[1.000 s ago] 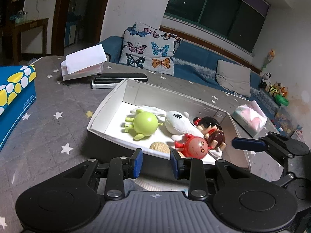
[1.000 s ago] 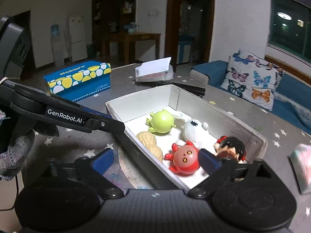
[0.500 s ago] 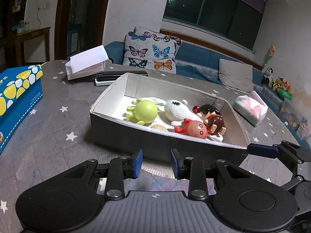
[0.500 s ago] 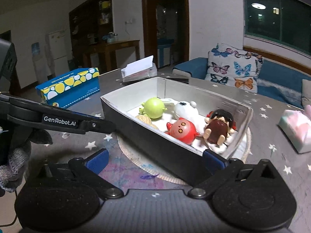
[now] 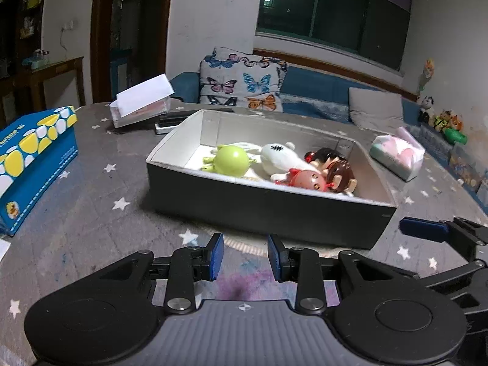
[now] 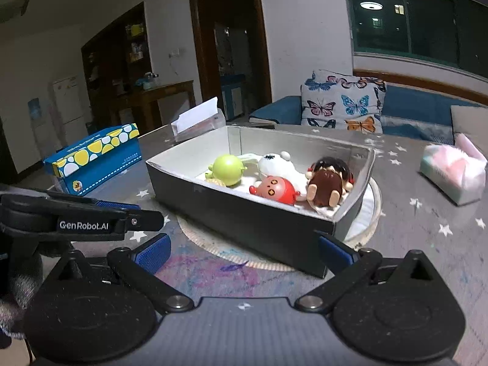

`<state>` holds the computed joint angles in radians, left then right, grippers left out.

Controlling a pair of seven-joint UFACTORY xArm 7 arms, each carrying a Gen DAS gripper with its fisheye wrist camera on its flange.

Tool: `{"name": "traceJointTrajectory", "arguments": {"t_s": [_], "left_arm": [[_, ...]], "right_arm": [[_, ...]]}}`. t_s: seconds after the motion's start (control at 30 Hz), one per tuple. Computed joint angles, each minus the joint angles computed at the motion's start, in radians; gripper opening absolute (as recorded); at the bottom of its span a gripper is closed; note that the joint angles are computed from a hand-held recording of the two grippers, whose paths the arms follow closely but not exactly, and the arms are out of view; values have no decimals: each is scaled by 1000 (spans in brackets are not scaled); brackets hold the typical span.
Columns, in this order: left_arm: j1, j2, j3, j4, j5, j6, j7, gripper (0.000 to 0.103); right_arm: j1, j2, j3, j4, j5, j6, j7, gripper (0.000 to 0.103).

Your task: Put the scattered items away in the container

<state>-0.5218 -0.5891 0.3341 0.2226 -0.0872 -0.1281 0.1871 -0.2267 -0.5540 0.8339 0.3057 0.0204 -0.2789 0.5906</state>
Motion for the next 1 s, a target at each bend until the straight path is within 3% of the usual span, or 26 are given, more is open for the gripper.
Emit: {"name": "traceJointTrajectory", "arguments": {"t_s": [0.07, 0.27, 0.47, 0.63, 0.83, 1.0], "left_arm": [[56, 5, -64, -8, 1, -3, -17, 35], [74, 8, -74, -19, 9, 10, -37, 35], [170, 17, -183, -25, 11, 48, -76, 36], [201, 26, -227, -40, 22, 22, -97, 36], [337, 63, -379, -39, 48, -18, -169, 36], [375, 82, -407, -32, 70, -30, -205, 36]], "right_arm": [[-9, -12, 18, -3, 7, 9, 13, 103], [-14, -18, 38, -15, 8, 16, 66, 103], [-37, -30, 66, -25, 2, 16, 128, 103], [-39, -31, 61, -28, -18, 21, 149, 103], [-51, -31, 67, -24, -37, 41, 181, 103], [-77, -33, 90, -13, -50, 61, 215, 103]]}}
